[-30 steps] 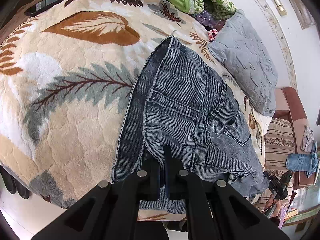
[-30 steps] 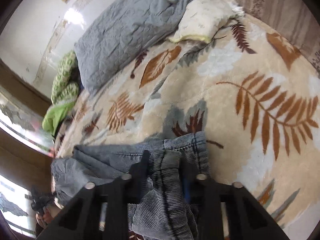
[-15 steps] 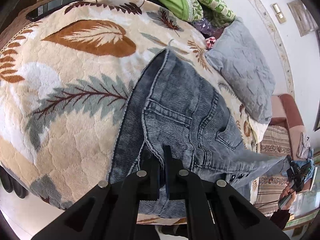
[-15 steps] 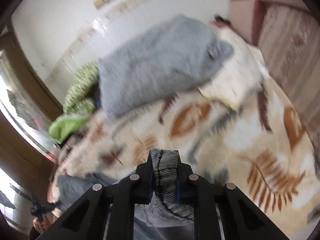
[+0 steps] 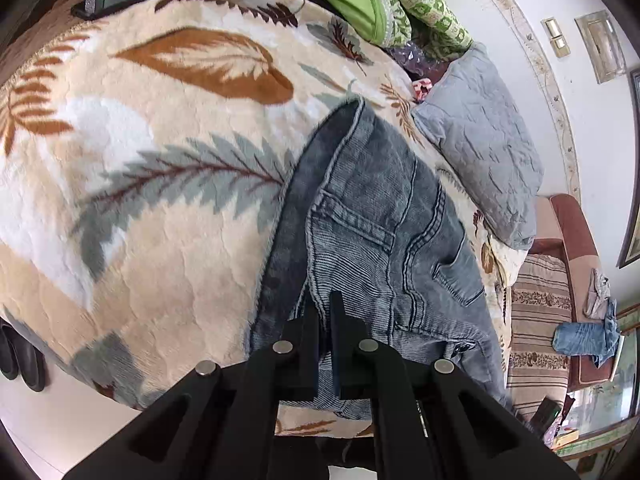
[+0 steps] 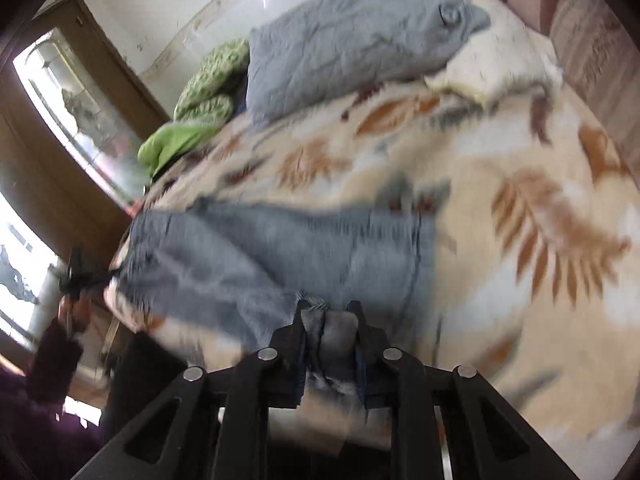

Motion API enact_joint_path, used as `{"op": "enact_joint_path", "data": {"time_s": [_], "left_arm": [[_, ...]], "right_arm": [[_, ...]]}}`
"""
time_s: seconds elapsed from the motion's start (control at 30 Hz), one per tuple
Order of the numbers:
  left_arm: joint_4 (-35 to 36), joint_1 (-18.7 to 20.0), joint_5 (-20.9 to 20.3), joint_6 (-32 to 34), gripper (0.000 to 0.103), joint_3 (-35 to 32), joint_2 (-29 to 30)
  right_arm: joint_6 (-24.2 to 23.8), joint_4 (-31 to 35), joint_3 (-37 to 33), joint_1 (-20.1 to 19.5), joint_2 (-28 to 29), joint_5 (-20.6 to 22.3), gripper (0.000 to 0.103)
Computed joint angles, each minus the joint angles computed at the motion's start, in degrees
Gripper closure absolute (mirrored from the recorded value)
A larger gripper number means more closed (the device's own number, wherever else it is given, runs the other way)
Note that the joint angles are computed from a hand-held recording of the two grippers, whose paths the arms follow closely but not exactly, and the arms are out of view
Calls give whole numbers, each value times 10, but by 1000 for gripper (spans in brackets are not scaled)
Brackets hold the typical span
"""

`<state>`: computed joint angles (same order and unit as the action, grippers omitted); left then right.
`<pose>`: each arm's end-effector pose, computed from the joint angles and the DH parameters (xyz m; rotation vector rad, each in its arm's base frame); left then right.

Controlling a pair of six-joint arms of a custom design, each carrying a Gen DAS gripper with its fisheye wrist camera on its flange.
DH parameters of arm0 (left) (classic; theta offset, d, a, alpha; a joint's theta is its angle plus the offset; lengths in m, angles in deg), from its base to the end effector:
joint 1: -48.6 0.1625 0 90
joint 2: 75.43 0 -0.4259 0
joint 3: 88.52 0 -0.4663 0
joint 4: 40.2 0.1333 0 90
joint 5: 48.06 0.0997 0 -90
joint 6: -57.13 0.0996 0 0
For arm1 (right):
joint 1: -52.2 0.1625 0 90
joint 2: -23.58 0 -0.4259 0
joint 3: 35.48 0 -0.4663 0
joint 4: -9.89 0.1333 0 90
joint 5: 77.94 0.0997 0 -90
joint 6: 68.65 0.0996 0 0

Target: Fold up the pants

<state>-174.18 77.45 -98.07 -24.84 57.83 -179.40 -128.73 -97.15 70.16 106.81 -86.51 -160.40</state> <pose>-0.2056 -0.3385 0.1880 -0.5171 2.7362 -0.9735 -0.1399 -0.4496 0.5433 0.6572 -2.8327 0.5129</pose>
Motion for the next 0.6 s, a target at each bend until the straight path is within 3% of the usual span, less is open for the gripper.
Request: {"op": "enact_joint_path", "data": {"time_s": [0.1, 0.17, 0.23, 0.27, 0.33, 0.47, 0.53, 0.6], "left_arm": [[17, -5, 10, -2, 98, -3, -13], [36, -11, 15, -6, 98, -6, -22], [48, -13, 18, -8, 98, -11, -20], [54, -17, 21, -13, 98, -12, -21], [71, -24, 30, -28, 98, -15, -25], [126, -35, 45, -64, 99, -20, -44], [187, -48, 66, -103, 99, -24, -67], [189, -52, 72, -108, 99, -15, -91]], "right_arm": [[-9, 15, 14, -27, -24, -22, 47], [-5, 3, 18, -37, -33, -11, 44], [11, 4, 6, -42, -31, 30, 43], [30, -11, 0, -42, -27, 52, 38], [90, -75, 1, -25, -17, 55, 33], [170, -147, -20, 18, 47, 4, 33], [202, -160, -33, 43, 84, -49, 33], [219, -176, -38, 63, 113, -103, 35]]}}
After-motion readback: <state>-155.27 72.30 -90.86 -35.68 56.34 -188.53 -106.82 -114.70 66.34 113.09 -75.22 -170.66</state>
